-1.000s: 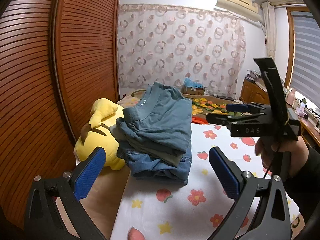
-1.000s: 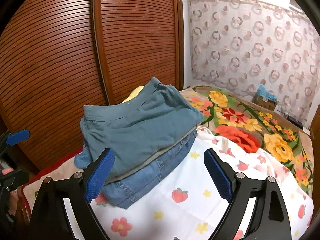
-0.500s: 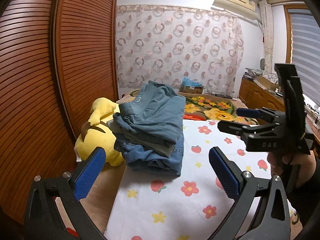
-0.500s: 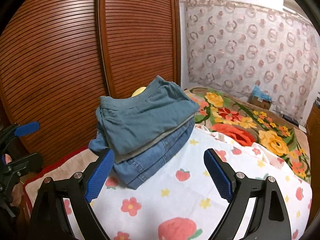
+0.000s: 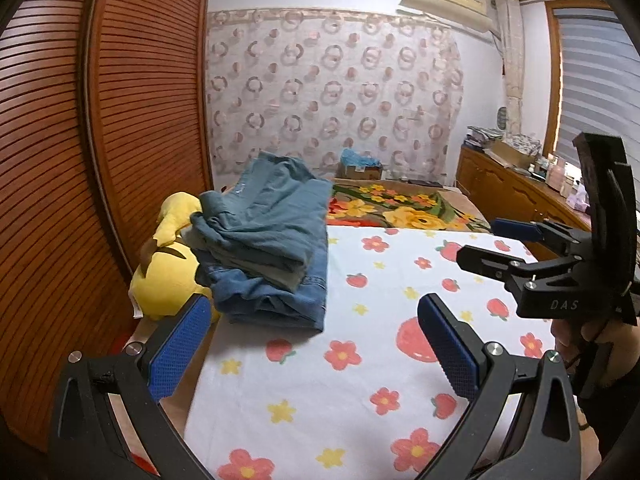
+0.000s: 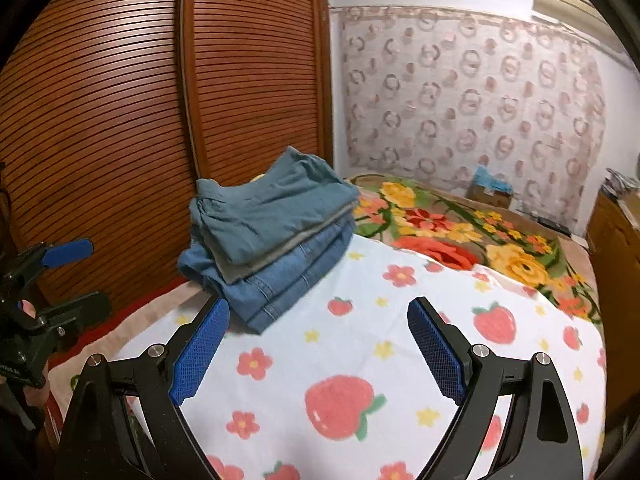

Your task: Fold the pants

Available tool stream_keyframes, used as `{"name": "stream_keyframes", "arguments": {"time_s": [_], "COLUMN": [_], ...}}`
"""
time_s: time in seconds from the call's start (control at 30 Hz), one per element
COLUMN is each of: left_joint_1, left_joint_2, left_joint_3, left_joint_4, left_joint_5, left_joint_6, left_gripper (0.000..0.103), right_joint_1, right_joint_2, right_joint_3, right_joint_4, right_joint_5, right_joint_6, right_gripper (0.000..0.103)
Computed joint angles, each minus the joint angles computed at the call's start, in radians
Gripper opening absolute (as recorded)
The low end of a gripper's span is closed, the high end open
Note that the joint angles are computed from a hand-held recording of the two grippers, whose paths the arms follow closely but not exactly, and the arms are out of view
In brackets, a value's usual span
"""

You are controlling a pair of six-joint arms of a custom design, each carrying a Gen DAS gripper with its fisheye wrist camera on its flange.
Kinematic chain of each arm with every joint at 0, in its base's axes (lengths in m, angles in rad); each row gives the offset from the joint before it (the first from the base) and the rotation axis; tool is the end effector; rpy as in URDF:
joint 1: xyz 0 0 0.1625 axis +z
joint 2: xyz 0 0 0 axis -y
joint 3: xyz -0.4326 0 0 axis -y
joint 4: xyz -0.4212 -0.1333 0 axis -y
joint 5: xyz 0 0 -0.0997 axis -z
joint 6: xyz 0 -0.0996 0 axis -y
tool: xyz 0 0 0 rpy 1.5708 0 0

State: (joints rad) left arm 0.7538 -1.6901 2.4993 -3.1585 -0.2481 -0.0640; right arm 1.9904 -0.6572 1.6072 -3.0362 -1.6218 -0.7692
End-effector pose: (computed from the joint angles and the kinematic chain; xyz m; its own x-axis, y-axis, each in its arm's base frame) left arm -0.0813 -0.3916 0.3398 -0.6962 -0.3174 -0.6438 0.4755 0.4679 -0.7449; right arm 0.4118 -0.6083 0.0468 -0.4161 -0.8285 0.3747 -0.8962 0.3039 -0.3233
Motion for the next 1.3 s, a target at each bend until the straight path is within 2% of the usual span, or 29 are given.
{"name": "stream_keyframes", "arguments": {"time_s": [0.17,0.3,0.67,0.97,1.2,1.3], "left_joint_1": [-0.033,-0.047,-0.063,-0.073,-0.096,-0.110], "left_joint_2": [-0.031,-0.028,0.095,0.198,0.228,0.217], "left_joint_3": [0.023,0.025,-0.017,-0.059,-0.083,-0.086], "left_joint_4": [0.148,0.211,0.112,0.017,-0.016,0.008], "left_joint_5": [0.002,-0.004,-0.040,-0.078,-0.085,-0.088], "left_joint_6": [-0.124,-0.176,-0.124,-0.076,-0.043,-0.050], "left_gripper": [0.103,0.103,0.103,0.103,0.103,0.103], "right_joint_1": [0.000,0.003,0.009,0.028,0.069,0.086], "right_joint_2": [-0.055,-0.094,-0.183,-0.217,-0.213,-0.212], "right_joint_3": [0.087,0.139,0.275,0.339,0.364,0.381], "right_joint_4": [-0.065,-0.093,-0.246,-0.353,-0.431,-0.468], "right_joint_5": [-0.019,-0.023,-0.112,-0.197,-0.253,-0.266], "right_joint_6": [0.023,0.058,0.139,0.190,0.228,0.237], "right_gripper": [0.092,0.092,0.092,0.092,0.092,0.092]}}
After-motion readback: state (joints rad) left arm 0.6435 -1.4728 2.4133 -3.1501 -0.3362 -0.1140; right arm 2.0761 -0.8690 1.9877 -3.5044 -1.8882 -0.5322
